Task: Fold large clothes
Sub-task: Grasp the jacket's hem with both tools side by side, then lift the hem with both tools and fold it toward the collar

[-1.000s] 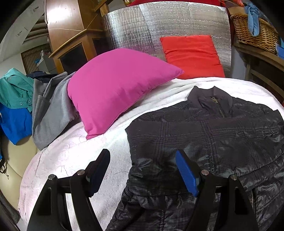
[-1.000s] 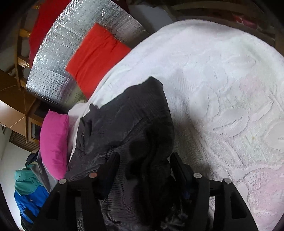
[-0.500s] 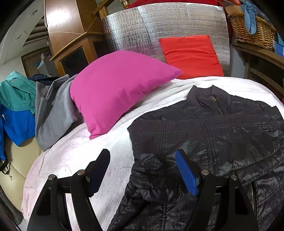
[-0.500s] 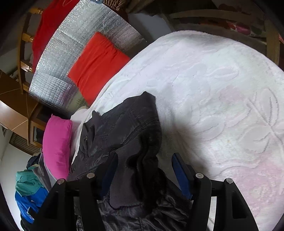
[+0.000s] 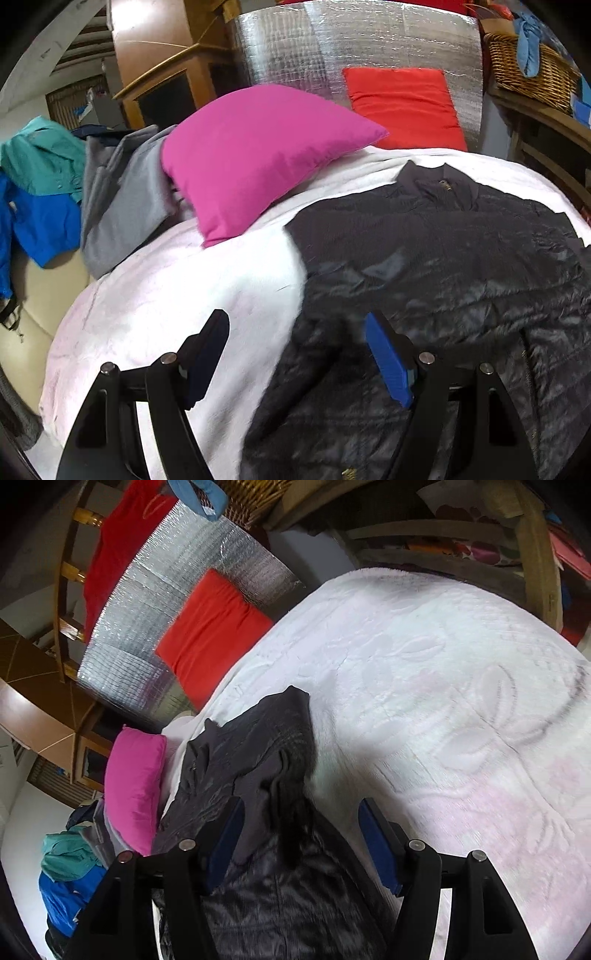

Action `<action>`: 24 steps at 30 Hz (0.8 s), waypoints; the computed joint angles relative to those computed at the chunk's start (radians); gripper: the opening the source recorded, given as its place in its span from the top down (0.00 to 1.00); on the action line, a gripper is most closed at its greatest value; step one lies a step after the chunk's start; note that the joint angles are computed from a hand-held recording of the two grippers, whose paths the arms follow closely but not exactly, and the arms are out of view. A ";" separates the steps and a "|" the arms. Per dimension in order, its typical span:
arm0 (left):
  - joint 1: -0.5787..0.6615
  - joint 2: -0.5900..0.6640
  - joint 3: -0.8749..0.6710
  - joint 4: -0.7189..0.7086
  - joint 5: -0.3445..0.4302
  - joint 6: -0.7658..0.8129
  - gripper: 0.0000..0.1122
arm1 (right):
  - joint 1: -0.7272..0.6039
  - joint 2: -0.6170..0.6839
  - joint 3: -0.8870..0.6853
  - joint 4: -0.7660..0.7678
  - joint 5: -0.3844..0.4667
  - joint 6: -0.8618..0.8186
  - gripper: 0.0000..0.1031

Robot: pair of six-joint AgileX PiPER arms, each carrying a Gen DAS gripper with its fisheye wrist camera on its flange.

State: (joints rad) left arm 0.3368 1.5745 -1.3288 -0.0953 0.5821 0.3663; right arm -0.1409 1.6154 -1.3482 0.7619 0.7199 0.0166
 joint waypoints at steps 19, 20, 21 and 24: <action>0.494 -0.181 0.229 -0.397 0.272 0.579 0.32 | -0.154 -0.336 0.435 0.107 0.163 -0.225 0.30; 0.514 -0.180 0.233 -0.409 0.296 0.593 0.32 | -0.157 -0.350 0.461 0.106 0.180 -0.239 0.30; 0.542 -0.180 0.236 -0.422 0.330 0.607 0.32 | -0.160 -0.358 0.477 0.110 0.189 -0.251 0.30; 0.607 -0.173 0.239 -0.445 0.412 0.632 0.32 | -0.160 -0.378 0.539 0.131 0.220 -0.289 0.30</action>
